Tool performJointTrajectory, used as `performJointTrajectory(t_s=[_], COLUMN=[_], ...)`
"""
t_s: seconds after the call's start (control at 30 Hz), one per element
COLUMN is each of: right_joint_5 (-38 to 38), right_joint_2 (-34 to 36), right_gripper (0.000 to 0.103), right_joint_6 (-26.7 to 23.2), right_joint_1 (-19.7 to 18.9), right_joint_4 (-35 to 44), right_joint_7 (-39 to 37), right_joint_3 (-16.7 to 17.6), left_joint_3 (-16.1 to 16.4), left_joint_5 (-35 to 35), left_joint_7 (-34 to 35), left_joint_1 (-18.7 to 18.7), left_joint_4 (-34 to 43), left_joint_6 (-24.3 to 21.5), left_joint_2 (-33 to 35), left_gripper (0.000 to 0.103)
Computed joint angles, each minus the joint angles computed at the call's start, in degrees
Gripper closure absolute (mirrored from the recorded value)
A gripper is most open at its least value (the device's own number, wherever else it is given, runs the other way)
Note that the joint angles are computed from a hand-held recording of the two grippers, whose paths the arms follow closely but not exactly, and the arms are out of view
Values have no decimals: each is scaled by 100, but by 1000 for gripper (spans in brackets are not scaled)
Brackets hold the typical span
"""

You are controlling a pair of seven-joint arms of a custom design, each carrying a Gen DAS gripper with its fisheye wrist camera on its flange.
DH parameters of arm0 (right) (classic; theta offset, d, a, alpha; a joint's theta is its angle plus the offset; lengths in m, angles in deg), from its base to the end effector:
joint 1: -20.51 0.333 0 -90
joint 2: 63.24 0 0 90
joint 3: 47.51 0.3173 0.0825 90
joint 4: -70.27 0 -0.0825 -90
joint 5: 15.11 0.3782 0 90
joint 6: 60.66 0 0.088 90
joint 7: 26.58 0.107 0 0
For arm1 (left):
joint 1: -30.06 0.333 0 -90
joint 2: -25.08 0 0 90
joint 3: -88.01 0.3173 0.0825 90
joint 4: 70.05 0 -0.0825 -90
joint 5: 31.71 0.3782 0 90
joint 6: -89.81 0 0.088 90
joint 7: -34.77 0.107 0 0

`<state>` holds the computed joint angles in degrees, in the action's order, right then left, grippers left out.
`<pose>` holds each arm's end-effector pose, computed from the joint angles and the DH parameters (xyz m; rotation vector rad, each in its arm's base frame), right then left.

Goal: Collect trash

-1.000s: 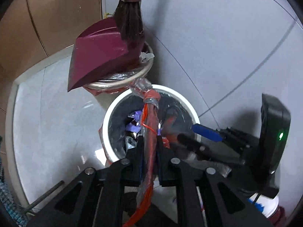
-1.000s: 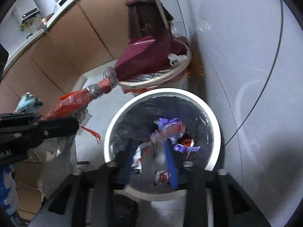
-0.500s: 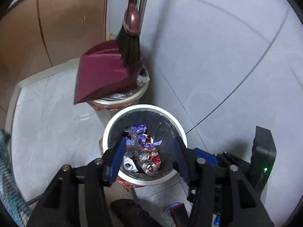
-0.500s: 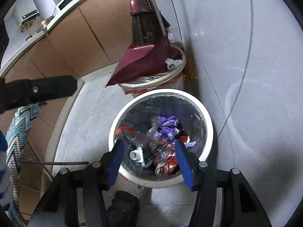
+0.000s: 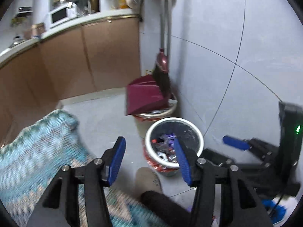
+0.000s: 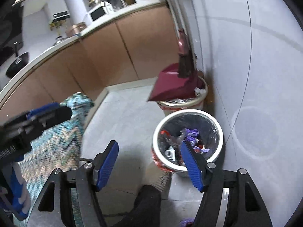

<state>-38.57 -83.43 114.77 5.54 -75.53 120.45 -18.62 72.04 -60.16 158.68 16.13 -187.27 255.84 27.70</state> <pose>0.4417 0.1542 0.4728 -1.3953 1.9121 -0.6132 0.5357 -0.2725 0.5135 -1.1206 2.3325 -1.0539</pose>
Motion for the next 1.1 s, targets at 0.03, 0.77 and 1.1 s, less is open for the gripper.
performJointTrajectory(t_s=[0.03,0.77,1.1], right_joint_5=[12,-290,-893], right_joint_2=[-128,-1258,-1135], right_gripper=[35,0,0], right_joint_6=[-40,-981,-1412], right_joint_1=[73,280,374], right_joint_4=[-7,548,845], right_joint_7=[25,647,1101], right_joint_3=[41,1261,1483], left_joint_3=[11,1582,1631], left_joint_5=[-233,-141,458], left_joint_7=[163,224,-493], left_joint_1=[45,-544,-159], left_joint_4=[-244,-3256,-3684], left_joint_6=[83,1683,1932], left_joint_2=[-231,-3217,-3552], left_gripper=[51,25,23])
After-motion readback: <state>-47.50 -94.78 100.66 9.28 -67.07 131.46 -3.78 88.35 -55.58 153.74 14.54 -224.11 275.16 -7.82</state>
